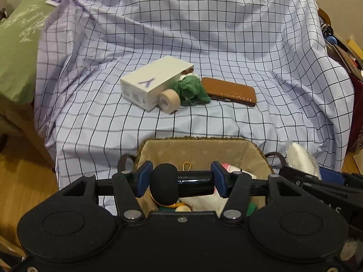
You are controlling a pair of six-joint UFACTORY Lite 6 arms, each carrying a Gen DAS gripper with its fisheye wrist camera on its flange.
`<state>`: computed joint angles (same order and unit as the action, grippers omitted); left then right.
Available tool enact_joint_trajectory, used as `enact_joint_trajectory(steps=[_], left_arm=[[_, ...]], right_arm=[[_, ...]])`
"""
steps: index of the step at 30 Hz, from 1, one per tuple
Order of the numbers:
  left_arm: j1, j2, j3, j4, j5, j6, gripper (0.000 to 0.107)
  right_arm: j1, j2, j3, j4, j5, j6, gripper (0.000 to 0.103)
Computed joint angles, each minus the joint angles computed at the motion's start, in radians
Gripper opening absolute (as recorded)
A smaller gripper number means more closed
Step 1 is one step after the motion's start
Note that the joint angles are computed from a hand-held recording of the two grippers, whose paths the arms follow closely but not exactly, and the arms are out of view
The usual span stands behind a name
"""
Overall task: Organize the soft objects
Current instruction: 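Lower the knob into the basket and open the left gripper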
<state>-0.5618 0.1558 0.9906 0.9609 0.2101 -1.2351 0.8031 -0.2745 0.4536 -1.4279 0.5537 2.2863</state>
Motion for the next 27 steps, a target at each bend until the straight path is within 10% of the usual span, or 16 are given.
enact_joint_trajectory(steps=[23,27], left_arm=[[-0.056,0.107,-0.054,0.319,0.09,-0.354,0.054],[-0.061,0.101,-0.059,0.338,0.094,-0.378,0.069]], right_arm=[[0.062,0.116,0.04,0.049,0.018,0.026,0.059],[0.059,0.118,0.041,0.047,0.015,0.026,0.059]])
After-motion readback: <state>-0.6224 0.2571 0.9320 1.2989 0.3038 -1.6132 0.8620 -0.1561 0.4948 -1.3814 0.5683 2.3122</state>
